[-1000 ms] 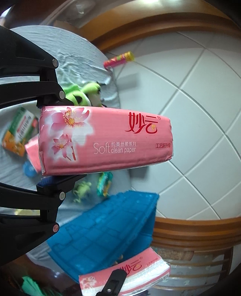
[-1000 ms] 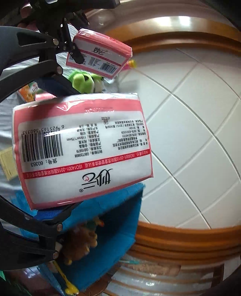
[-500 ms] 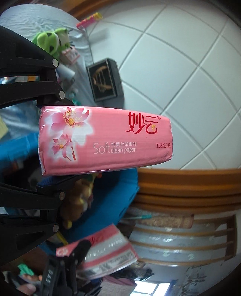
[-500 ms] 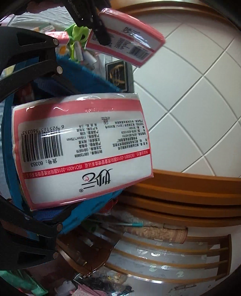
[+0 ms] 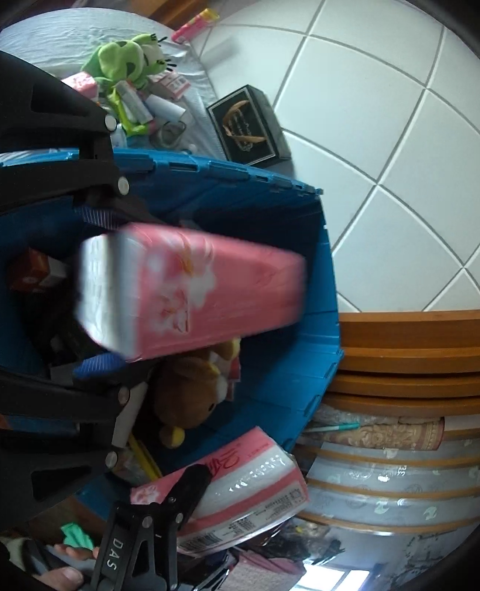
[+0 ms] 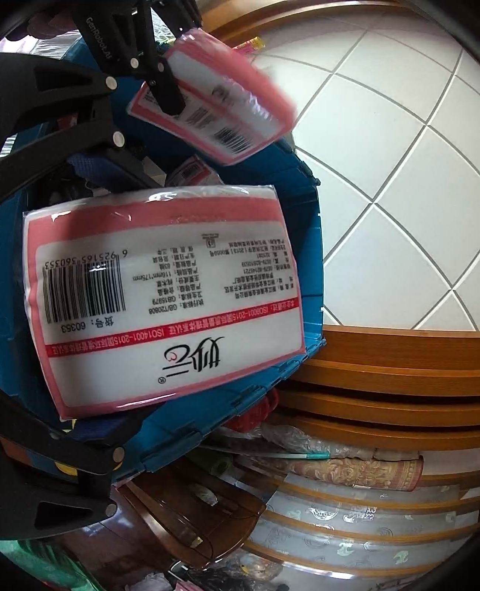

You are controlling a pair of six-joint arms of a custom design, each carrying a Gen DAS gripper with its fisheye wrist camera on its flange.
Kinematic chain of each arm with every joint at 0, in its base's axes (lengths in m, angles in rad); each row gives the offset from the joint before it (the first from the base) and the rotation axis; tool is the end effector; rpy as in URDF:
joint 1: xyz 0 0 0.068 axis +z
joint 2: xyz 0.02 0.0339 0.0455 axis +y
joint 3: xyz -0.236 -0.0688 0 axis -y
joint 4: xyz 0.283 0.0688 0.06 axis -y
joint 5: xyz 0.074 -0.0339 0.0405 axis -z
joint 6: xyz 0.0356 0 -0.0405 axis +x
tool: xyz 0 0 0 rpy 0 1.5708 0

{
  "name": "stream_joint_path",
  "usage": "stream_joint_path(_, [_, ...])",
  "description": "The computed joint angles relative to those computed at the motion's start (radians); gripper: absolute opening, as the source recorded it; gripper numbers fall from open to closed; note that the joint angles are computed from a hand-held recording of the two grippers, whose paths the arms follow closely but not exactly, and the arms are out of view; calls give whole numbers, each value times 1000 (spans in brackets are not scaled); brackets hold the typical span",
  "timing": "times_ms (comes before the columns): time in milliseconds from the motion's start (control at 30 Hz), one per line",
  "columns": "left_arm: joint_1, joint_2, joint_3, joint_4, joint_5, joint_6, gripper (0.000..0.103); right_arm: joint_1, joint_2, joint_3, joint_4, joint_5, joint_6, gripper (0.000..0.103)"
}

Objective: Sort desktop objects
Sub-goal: 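Carry both pink tissue packs into the blue bin and open both tools, then move both tools back over the table toward the medicine box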

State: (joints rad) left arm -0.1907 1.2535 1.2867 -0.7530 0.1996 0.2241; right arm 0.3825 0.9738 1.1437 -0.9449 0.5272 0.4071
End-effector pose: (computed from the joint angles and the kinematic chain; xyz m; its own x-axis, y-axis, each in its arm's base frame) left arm 0.3022 -0.0655 0.3353 -0.5573 0.3294 -0.7622 0.4677 0.8830 0.0397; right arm 0.2210 0.0696 0.3424 -0.5918 0.1308 -0.7954 0.2670 0.9628 -0.0404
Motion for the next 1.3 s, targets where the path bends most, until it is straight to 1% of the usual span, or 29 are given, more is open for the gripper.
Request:
stream_joint_path(33, [-7,-14,-9,9,-10,-4,81,0,-4,-2,1,2,-1,98])
stream_joint_path(67, [-11,-35,-24,24,-18,-7,88,9,-8,-3,-1,12,4,98])
stream_joint_path(133, [-14,-57,-39,36,-22,-8,88,18,-11,0,-3,25,9,103])
stream_joint_path(367, [-2,-81,-42,18,-22,-7,88,12,-22,18,-20,31,8,103])
stream_joint_path(500, [30,-104,-48,2,2,2,88,7,-28,19,-20,27,-1,103])
stream_joint_path(700, [123,-146,-55,-24,72,41,88,102,1,51,-51,88,51,103])
stream_joint_path(833, [209,-162,-57,-39,128,75,88,177,47,84,-73,131,103,103])
stream_joint_path(1033, [400,-141,-35,-60,246,154,88,307,152,167,-95,200,193,103])
stream_joint_path(1233, [642,-29,35,-89,387,277,88,468,348,334,-116,277,284,103])
stream_joint_path(1300, [739,47,88,-109,436,336,88,515,436,410,-116,297,311,103])
